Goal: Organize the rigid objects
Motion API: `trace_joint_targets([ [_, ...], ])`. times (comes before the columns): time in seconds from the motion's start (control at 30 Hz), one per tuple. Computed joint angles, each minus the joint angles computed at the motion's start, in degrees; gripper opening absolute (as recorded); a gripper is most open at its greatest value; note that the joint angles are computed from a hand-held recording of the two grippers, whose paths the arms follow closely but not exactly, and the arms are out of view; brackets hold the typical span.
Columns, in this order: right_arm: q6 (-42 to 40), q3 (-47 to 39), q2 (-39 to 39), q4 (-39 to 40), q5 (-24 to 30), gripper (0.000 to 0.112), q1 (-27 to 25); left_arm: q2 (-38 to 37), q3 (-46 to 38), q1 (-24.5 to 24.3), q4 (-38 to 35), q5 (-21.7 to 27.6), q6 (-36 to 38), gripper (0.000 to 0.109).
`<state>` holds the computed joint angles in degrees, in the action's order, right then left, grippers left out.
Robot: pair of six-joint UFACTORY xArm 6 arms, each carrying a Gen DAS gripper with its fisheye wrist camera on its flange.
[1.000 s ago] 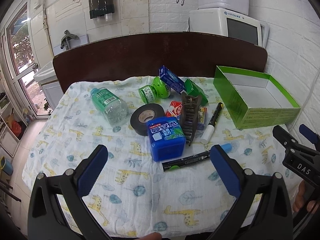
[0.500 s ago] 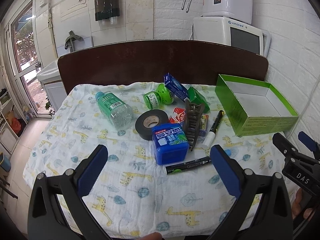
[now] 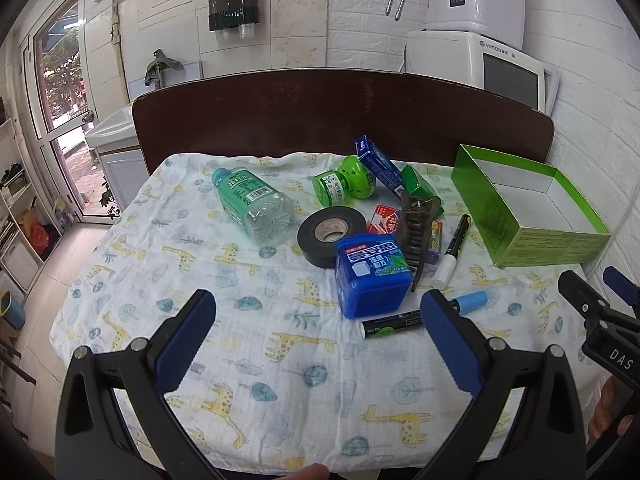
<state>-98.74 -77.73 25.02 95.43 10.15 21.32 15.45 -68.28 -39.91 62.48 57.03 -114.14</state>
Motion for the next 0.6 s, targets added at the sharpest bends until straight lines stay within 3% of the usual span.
trace_joint_targets([
  [0.33,6.92,0.37,1.06,-6.14,0.42,0.103,0.32,0.60,0.45,0.96,-0.74,-3.62,0.82,0.101],
  [0.6,7.36,0.30,1.36,-6.95,0.58,0.103,0.49,0.67,0.76,1.33,-0.55,-3.83,0.83,0.100],
])
